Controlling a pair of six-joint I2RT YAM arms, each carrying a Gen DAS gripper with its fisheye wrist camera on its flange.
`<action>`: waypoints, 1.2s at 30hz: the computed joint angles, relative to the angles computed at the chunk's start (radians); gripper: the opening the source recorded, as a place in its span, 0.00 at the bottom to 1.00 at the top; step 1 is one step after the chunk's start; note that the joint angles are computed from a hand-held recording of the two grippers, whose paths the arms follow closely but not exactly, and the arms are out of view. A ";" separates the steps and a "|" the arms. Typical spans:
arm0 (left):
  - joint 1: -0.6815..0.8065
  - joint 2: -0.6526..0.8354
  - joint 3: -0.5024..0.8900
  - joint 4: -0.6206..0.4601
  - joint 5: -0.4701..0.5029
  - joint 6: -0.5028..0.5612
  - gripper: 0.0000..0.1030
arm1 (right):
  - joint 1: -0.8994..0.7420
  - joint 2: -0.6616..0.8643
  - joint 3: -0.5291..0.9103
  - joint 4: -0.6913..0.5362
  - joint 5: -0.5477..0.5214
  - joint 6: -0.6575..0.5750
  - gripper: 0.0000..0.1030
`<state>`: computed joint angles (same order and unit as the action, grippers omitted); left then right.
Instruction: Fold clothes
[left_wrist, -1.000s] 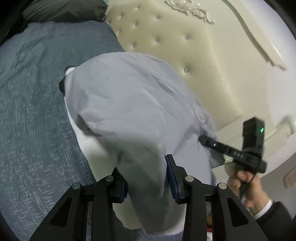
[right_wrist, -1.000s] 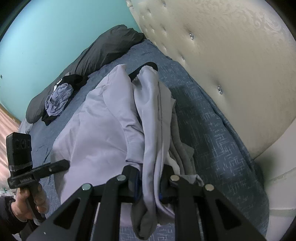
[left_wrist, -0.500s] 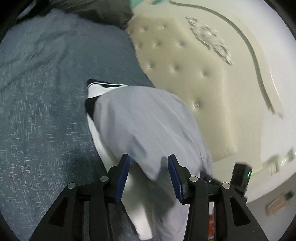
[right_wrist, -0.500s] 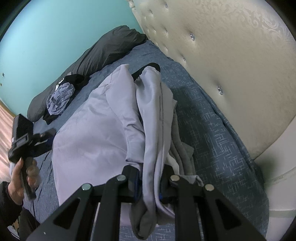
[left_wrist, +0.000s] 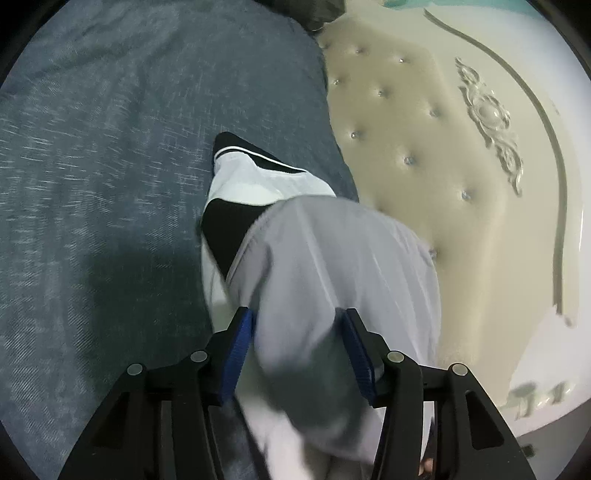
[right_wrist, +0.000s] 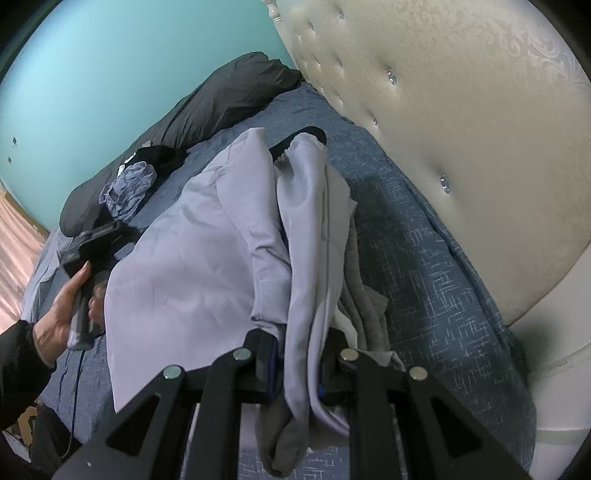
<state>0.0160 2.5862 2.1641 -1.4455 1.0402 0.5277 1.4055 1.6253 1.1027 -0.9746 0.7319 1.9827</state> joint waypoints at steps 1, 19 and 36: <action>-0.005 0.023 0.031 -0.008 0.007 -0.016 0.53 | 0.000 0.000 0.000 0.000 0.000 -0.004 0.14; -0.078 -0.032 0.108 0.033 -0.007 -0.003 0.13 | 0.021 0.036 0.019 -0.033 0.019 0.026 0.14; -0.040 0.057 0.223 0.086 -0.094 -0.023 0.13 | 0.018 0.058 0.077 -0.089 -0.005 0.042 0.19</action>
